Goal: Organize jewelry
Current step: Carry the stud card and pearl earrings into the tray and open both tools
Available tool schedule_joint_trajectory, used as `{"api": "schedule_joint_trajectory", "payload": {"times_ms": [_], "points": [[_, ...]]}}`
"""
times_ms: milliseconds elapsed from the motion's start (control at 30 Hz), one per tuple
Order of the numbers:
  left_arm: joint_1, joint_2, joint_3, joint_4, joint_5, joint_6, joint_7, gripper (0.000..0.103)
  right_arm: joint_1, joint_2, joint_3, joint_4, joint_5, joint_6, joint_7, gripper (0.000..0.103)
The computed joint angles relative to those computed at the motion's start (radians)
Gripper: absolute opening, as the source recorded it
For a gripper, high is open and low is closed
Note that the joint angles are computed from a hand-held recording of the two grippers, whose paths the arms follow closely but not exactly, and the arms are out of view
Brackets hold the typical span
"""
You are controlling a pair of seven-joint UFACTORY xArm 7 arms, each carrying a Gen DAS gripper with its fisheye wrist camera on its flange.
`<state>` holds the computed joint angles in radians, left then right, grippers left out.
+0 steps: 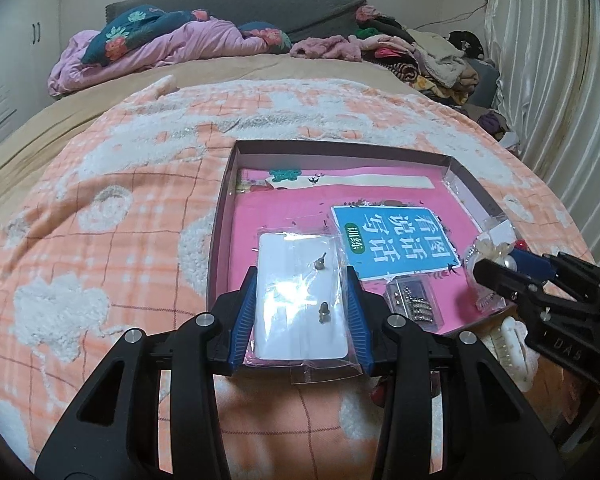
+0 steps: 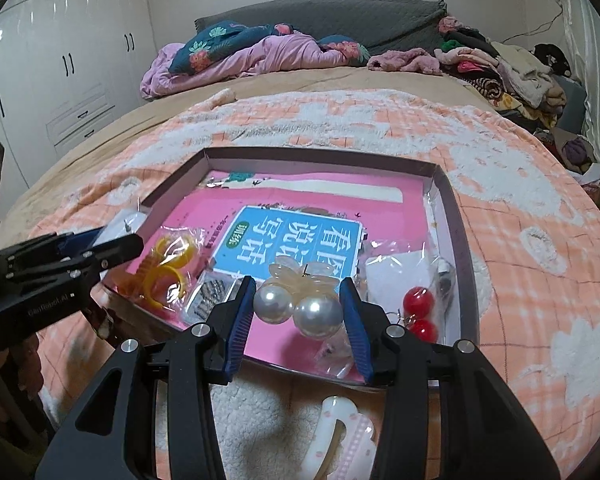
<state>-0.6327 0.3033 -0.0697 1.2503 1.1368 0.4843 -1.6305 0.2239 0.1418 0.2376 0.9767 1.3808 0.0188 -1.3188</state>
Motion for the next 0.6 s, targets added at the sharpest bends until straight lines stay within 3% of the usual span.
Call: {"api": "schedule_joint_trajectory", "payload": {"times_ms": [300,600], "points": [[-0.006,0.031,0.009,0.027,0.002,-0.032,0.019,0.033,0.001,0.017,-0.003,0.021,0.039,0.007,-0.039,0.042],[-0.022,0.096,0.031,0.112,-0.086,-0.055,0.129,0.033,-0.026,0.061,0.01,0.043,-0.207,0.025,0.176,0.042]]}}
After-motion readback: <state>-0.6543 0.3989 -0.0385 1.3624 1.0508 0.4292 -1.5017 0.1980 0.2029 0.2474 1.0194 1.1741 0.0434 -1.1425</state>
